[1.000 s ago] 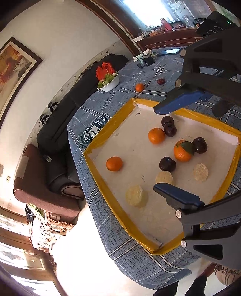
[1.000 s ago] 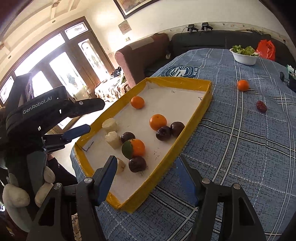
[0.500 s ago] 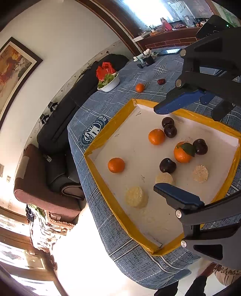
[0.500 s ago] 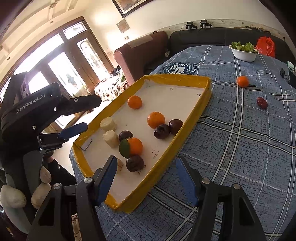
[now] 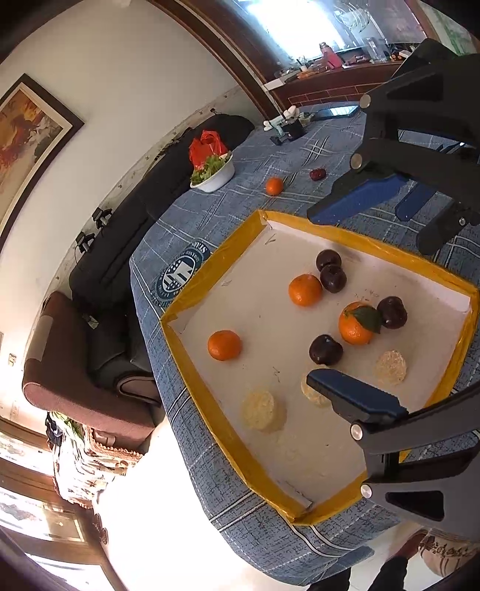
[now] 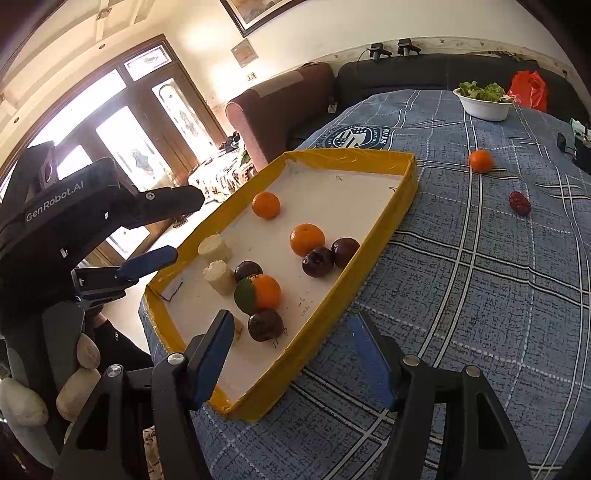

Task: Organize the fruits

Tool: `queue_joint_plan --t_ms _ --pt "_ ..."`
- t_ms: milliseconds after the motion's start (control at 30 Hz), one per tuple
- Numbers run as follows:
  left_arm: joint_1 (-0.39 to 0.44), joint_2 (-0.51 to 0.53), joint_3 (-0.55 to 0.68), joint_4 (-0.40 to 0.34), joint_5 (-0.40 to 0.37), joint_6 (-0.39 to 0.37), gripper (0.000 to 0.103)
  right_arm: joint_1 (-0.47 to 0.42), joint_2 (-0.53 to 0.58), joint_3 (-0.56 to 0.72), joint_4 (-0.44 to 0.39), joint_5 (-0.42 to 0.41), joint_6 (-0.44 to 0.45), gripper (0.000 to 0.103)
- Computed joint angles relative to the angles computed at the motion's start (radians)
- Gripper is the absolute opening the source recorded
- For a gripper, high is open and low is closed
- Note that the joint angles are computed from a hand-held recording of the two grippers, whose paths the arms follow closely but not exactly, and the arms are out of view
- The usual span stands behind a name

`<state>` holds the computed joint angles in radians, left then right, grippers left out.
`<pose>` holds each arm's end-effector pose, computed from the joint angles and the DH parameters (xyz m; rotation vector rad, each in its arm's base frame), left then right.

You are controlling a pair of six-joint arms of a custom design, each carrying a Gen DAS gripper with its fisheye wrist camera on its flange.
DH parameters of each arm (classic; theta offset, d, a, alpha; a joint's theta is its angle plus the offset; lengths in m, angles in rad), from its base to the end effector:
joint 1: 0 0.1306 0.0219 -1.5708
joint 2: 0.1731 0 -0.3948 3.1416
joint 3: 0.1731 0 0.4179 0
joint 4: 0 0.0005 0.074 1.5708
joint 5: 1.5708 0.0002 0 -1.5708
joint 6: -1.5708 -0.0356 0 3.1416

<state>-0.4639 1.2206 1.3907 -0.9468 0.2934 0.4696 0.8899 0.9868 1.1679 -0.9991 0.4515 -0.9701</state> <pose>0.3897 -0.2070 0.5141 0.1445 2.4453 -0.7840 0.2313 0.2600 0.4903 0.3026 2.3031 0.4153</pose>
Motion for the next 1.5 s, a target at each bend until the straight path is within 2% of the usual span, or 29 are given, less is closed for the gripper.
queue_joint_plan --t_ms 100,400,533,633,700,800,967,1033,1200,1267,1333,1400,1500 --pt "0.004 -0.001 -0.004 0.004 0.035 0.011 0.080 0.004 -0.008 -0.004 -0.003 0.009 -0.006 0.072" --pt "0.002 -0.009 0.000 -0.007 -0.005 -0.008 0.080 0.000 -0.013 -0.021 -0.009 -0.007 -0.031 0.072" --pt "0.016 -0.036 -0.013 0.027 -0.014 -0.011 0.080 0.000 -0.046 -0.010 -0.055 0.064 -0.038 0.072" --pt "0.016 -0.016 -0.013 0.024 0.020 -0.028 0.080 -0.026 -0.105 -0.012 -0.152 0.150 -0.061 0.072" --pt "0.009 0.002 -0.014 0.025 0.063 -0.036 0.080 -0.093 -0.149 -0.023 -0.233 0.170 -0.083 0.072" --pt "-0.008 0.011 -0.014 0.031 0.075 -0.069 0.080 -0.234 -0.194 -0.041 -0.278 0.137 -0.045 0.072" --pt "-0.028 0.011 -0.009 0.043 0.058 -0.107 0.080 -0.487 -0.191 -0.060 -0.208 -0.023 0.080 0.071" --pt "-0.027 0.017 0.000 0.038 0.056 -0.118 0.080 -0.541 -0.155 -0.059 -0.181 -0.073 0.132 0.071" --pt "-0.027 0.029 0.007 0.033 0.054 -0.123 0.080 -0.593 -0.054 -0.045 -0.182 -0.084 0.206 0.070" --pt "-0.031 0.038 0.012 0.024 0.049 -0.124 0.080 -0.599 -0.034 -0.048 -0.184 -0.085 0.223 0.066" --pt "-0.034 0.039 0.012 0.022 0.046 -0.123 0.080 -0.584 -0.020 -0.048 -0.194 -0.046 0.220 0.042" --pt "-0.039 0.036 0.011 0.020 0.040 -0.124 0.080 -0.580 -0.021 -0.049 -0.193 -0.043 0.224 0.023" --pt "-0.049 0.027 0.006 0.017 0.036 -0.126 0.080 -0.577 -0.050 -0.060 -0.182 -0.063 0.207 0.021"
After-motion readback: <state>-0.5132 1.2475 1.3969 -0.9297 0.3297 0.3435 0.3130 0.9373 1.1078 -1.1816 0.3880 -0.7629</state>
